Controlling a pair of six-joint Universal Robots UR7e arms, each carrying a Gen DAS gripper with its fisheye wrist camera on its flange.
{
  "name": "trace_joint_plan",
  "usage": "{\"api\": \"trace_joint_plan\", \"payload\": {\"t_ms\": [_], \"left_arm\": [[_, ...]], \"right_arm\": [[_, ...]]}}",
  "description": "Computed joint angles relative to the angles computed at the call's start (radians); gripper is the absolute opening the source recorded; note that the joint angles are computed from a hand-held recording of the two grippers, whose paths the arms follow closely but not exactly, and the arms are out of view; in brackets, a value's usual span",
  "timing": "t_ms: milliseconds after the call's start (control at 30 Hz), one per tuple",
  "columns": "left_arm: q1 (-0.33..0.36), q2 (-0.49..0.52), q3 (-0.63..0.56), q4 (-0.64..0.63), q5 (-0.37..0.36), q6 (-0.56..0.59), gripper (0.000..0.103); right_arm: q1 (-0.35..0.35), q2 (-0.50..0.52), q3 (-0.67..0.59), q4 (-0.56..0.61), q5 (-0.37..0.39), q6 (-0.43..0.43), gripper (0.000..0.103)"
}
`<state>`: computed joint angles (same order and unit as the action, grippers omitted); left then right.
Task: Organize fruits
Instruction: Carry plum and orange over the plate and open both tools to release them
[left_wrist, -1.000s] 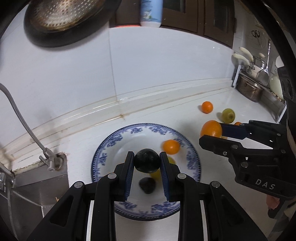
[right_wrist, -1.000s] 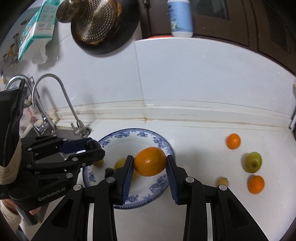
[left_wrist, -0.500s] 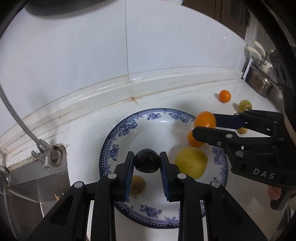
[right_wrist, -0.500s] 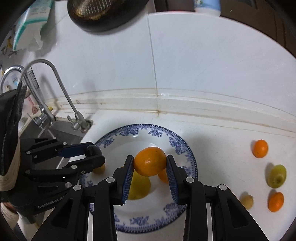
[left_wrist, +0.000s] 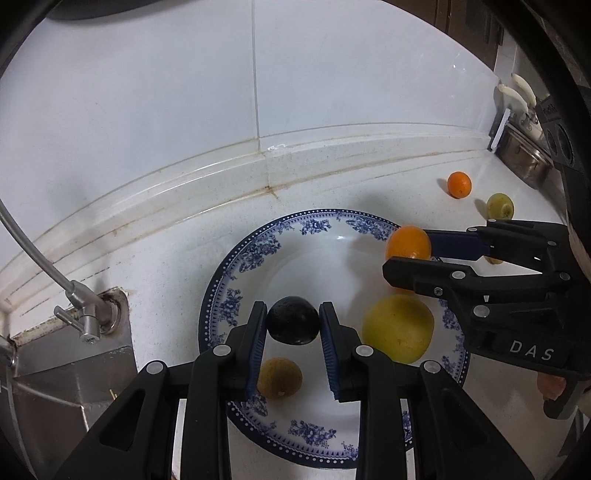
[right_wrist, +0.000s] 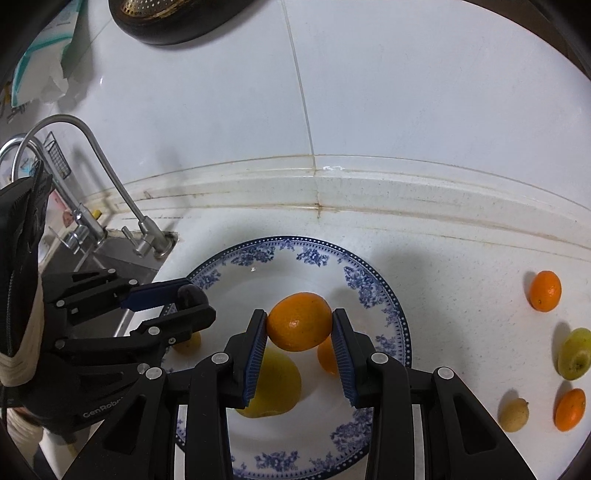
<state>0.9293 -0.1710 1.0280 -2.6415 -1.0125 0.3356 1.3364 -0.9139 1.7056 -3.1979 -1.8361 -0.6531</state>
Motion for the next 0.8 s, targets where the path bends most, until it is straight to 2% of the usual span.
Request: {"api": "trace_joint_plan", "payload": {"t_ms": [67,100,167,467,800], "left_arm": [[-0.004,-0.007,0.017,-0.022,0.004,0.006,0.039],[-0.005,-0.009,0.022,-0.032,0.008,0.007,0.041],[-0.01,-0.016,0.037,-0.052,0.024,0.006,0.041],[-0.06,-0.081,0.183,-0.22,0.062,0.014,0.044],[-0.132,-0.115,0.297,-0.386,0.039,0.028,0.061]], "right_arm": [[-0.001,-0.002,0.001,0.003,0.001,-0.003,0.038],[-0.001,-0.002,0.003,-0.004,0.002,-0.004,0.044],[-0.002,-0.004,0.009,-0.018,0.005,0.002,0.05],[-0.002,-0.069,0.123,-0.164,0.034,-0.021,0.05],[-0.029,-0.193,0.284,-0.283,0.064,-0.012,0.05]]}}
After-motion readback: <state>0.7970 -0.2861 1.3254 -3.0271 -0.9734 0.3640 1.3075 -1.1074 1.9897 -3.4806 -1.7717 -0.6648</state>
